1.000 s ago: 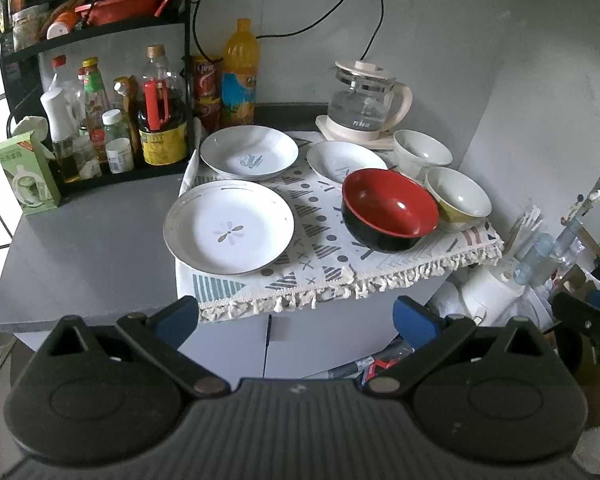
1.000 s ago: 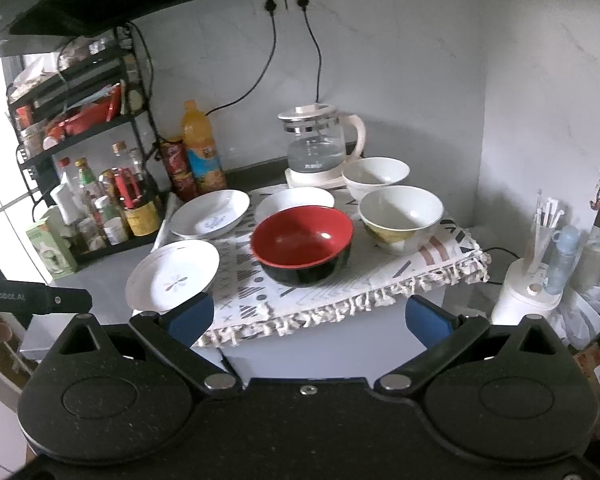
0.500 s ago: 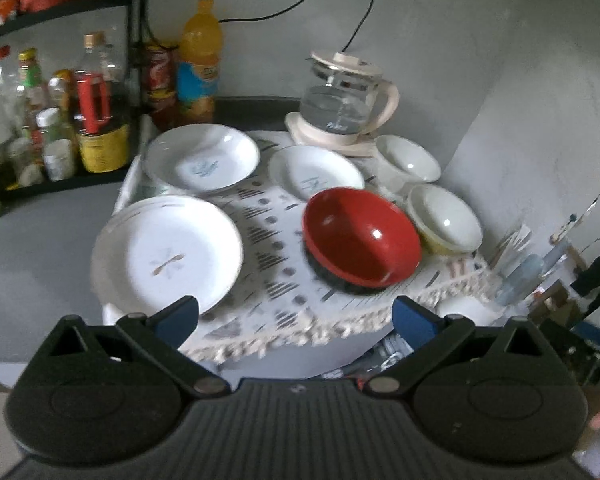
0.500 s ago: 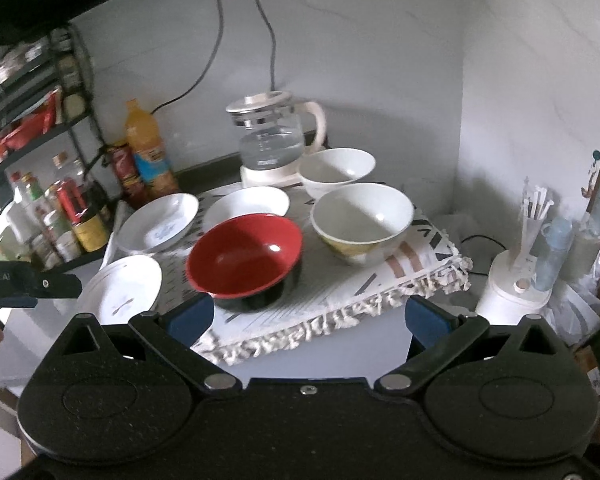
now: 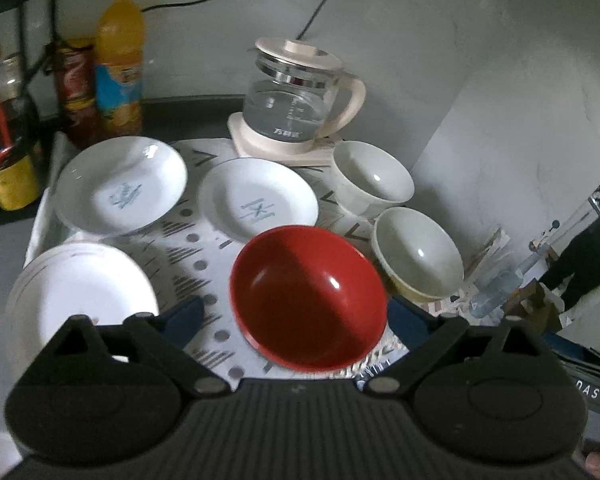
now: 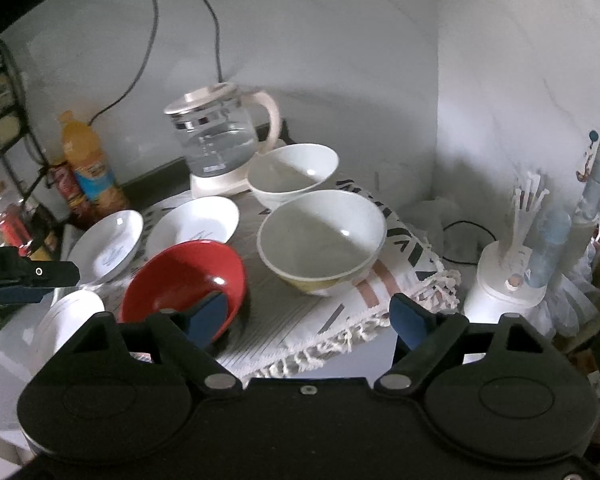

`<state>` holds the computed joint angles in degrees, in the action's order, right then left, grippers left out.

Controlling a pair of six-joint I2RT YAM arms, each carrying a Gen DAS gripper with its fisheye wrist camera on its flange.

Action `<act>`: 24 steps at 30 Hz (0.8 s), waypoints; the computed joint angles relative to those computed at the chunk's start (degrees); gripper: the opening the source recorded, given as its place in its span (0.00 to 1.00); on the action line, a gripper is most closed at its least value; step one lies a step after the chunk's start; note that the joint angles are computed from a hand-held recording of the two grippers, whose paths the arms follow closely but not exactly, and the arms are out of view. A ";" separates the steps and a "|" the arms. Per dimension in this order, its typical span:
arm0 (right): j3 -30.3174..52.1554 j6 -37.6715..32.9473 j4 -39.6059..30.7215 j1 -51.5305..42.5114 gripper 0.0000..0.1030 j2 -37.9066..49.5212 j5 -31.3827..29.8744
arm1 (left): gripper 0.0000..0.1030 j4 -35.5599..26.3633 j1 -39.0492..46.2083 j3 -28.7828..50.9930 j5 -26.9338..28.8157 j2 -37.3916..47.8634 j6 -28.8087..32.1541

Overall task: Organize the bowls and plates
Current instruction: 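Reach the right gripper to the cream bowl rim and close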

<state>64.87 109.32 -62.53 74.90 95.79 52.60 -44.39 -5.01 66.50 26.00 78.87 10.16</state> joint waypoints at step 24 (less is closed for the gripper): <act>-13.08 -17.02 24.41 -20.84 0.70 -4.11 -9.93 | 0.66 -1.19 -16.51 29.73 -3.21 35.12 -0.29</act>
<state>51.79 92.30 -38.12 54.06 91.68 42.66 -45.59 -21.51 96.24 22.80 113.99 9.88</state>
